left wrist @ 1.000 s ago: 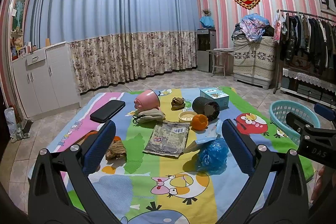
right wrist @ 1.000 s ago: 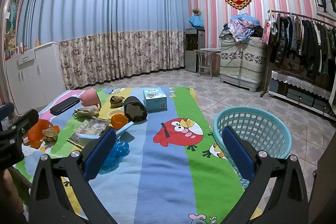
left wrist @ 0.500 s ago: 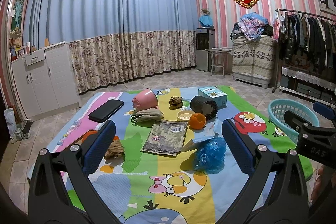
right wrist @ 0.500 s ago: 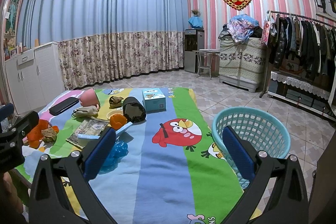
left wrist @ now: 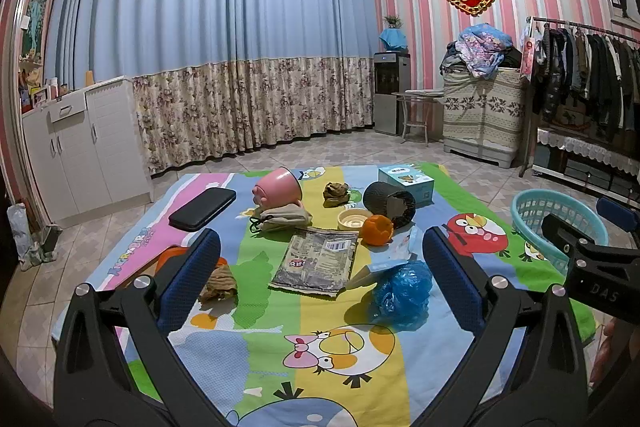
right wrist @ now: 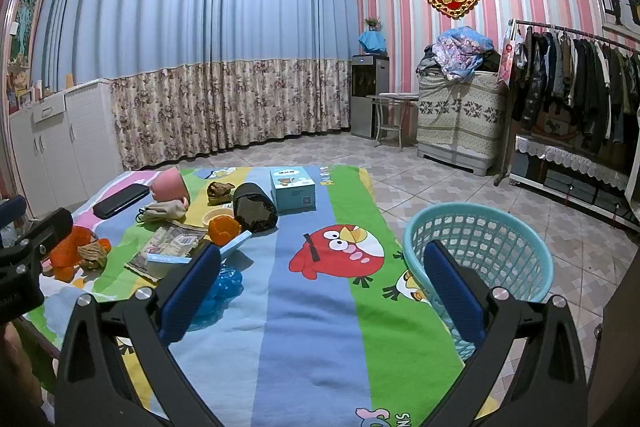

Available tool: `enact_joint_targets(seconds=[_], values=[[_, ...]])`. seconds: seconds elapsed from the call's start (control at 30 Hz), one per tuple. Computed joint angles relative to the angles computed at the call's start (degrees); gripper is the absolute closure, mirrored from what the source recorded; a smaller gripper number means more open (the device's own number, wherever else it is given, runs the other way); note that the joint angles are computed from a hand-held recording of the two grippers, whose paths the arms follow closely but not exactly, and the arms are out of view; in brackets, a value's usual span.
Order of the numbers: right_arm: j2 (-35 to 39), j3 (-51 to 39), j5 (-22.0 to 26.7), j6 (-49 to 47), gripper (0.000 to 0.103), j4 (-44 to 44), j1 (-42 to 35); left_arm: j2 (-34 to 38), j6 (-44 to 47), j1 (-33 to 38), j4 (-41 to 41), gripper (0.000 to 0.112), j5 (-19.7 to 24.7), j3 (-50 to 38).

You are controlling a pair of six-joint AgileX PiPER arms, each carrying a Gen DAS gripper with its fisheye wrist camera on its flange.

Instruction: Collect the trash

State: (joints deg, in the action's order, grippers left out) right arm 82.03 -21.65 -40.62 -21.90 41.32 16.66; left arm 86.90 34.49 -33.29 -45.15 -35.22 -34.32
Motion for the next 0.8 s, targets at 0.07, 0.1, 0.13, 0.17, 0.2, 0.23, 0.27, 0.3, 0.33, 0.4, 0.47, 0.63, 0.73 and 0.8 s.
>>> enact_joint_targets(seconds=[0.07, 0.1, 0.13, 0.17, 0.2, 0.23, 0.27, 0.3, 0.33, 0.4, 0.47, 0.63, 0.73, 0.8], values=[[-0.1, 0.0, 0.0, -0.1, 0.004, 0.1, 0.0, 0.0, 0.2, -0.3, -0.4, 0.014, -0.3, 0.1], [0.2, 0.1, -0.2, 0.5, 0.004, -0.5, -0.2, 0.0, 0.2, -0.3, -0.4, 0.014, -0.2, 0.1], [0.2, 0.1, -0.2, 0.5, 0.004, -0.5, -0.2, 0.0, 0.1, -0.3, -0.4, 0.014, -0.2, 0.1], [0.2, 0.0, 0.0, 0.5, 0.004, -0.6, -0.3, 0.0, 0.1, -0.3, -0.4, 0.014, -0.1, 0.1], [0.3, 0.0, -0.1, 0.5, 0.004, -0.5, -0.3, 0.0, -0.1, -0.3, -0.2, 0.014, -0.3, 0.2], [0.3, 0.1, -0.3, 0.4, 0.004, -0.4, -0.2, 0.1, 0.0, -0.3, -0.3, 0.014, -0.4, 0.2], [0.2, 0.1, -0.3, 0.4, 0.004, -0.4, -0.2, 0.0, 0.0, -0.3, -0.3, 0.014, -0.3, 0.1], [0.2, 0.1, -0.2, 0.4, 0.004, -0.4, -0.2, 0.2, 0.0, -0.5, -0.4, 0.014, -0.4, 0.1], [0.2, 0.1, -0.2, 0.5, 0.004, -0.5, -0.3, 0.2, 0.0, -0.5, -0.4, 0.014, -0.5, 0.1], [0.1, 0.1, -0.1, 0.4, 0.004, -0.5, -0.3, 0.1, 0.0, -0.6, -0.4, 0.014, -0.5, 0.1], [0.1, 0.2, -0.1, 0.7, 0.004, -0.8, -0.4, 0.3, 0.3, -0.7, -0.7, 0.014, -0.6, 0.0], [0.1, 0.2, -0.2, 0.8, 0.004, -1.0, -0.5, 0.4, 0.3, -0.8, -1.1, 0.014, -0.6, -0.2], [0.1, 0.2, -0.2, 0.8, 0.004, -0.9, -0.4, -0.1, 0.2, -0.3, -0.6, 0.014, -0.2, 0.1], [0.3, 0.3, -0.3, 1.3, 0.004, -1.3, -0.7, -0.1, 0.2, -0.3, -0.6, 0.014, -0.1, 0.0]])
